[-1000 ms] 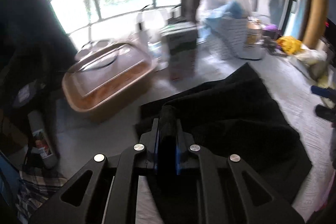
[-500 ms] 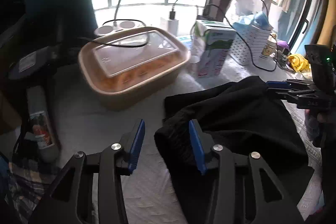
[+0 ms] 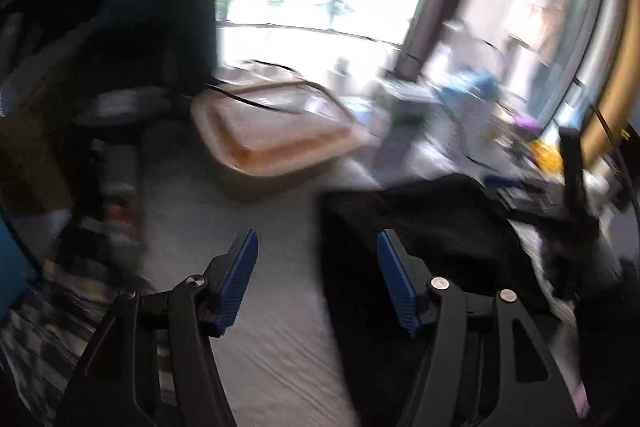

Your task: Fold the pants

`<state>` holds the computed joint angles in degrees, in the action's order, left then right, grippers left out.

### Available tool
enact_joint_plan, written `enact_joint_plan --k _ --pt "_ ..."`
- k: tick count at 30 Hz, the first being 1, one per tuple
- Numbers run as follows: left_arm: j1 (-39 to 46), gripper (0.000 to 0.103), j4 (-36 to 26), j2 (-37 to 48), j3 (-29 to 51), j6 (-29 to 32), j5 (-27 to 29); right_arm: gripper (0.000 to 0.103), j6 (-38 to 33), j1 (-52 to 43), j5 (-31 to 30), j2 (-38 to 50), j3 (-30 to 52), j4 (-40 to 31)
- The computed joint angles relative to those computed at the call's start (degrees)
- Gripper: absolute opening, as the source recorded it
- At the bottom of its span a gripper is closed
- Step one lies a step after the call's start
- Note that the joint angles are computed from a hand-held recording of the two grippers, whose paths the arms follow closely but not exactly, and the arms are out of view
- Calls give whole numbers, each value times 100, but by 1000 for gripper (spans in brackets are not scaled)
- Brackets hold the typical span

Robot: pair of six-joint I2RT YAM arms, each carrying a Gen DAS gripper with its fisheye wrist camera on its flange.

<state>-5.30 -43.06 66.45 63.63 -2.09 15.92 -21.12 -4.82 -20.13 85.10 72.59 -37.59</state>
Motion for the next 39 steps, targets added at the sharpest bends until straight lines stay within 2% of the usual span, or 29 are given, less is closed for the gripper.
enact_joint_plan --k 2,6,10,12,14,18,22,29,34,39 --pt "-342 62 -42 -83 -128 41 51 55 7 -115 -18 -277 -91 -74" --pt "-1057 62 72 242 -300 10 -245 55 -94 -509 -346 -794 -263 -421" --pt "-1125 62 296 563 -304 -70 -281 55 -396 -928 -641 -1352 -688 -836" --pt "-1115 54 402 715 -287 -6 -350 56 -574 -1126 -811 -1481 -851 -1031" --pt "-1155 41 357 726 -275 103 -514 57 -758 -1351 -953 -1601 -1085 -1174" --pt "-1203 28 170 442 -472 299 -860 57 -867 -1597 -1114 -1854 -1519 -1314" --pt "-1203 28 -38 -35 -770 307 -1085 58 -1100 -1759 -1146 -2182 -1811 -1560" --pt "-1194 28 -309 -617 -1021 115 -1459 60 -1507 -1747 -765 -3114 -2354 -2068" --pt "-1014 28 -701 -1122 -1175 20 -1367 60 -1696 -2105 -687 -3842 -2714 -2267" --pt "-1498 28 -830 -1853 -1234 -480 -1277 61 -1930 -2489 -848 -4087 -2748 -2590"
